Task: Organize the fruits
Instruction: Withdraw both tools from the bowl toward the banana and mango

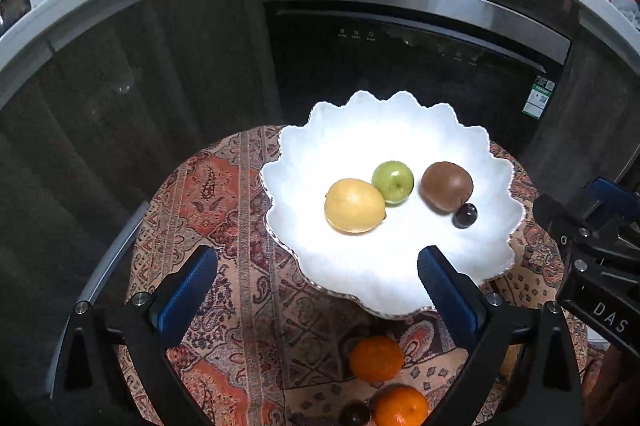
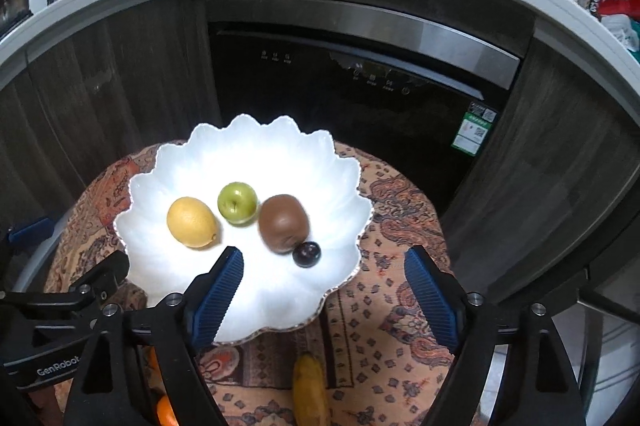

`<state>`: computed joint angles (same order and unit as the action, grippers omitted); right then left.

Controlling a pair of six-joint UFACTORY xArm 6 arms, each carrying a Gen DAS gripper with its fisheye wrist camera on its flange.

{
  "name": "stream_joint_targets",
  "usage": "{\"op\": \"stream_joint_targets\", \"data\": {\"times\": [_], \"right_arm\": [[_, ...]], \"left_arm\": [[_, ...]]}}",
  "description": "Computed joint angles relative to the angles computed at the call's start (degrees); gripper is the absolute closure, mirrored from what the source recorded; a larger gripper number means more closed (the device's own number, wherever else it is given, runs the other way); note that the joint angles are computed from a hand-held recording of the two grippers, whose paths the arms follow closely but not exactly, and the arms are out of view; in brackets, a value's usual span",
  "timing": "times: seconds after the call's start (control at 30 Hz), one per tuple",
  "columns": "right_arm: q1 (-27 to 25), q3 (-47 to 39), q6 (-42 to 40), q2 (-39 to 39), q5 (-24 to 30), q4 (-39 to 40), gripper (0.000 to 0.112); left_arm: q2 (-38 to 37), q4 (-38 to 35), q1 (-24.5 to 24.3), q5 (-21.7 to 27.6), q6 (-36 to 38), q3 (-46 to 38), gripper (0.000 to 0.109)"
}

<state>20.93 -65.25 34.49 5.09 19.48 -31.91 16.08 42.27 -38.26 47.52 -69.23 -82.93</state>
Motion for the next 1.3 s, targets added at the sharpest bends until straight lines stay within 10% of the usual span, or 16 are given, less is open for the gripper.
{"op": "stream_joint_targets", "data": {"times": [1.3], "right_arm": [[-1.3, 24.8, 1.8, -19.6, -1.1, 1.0, 0.028]], "left_arm": [[-6.6, 1.4, -11.5, 4.6, -11.4, 11.3, 0.007]]}}
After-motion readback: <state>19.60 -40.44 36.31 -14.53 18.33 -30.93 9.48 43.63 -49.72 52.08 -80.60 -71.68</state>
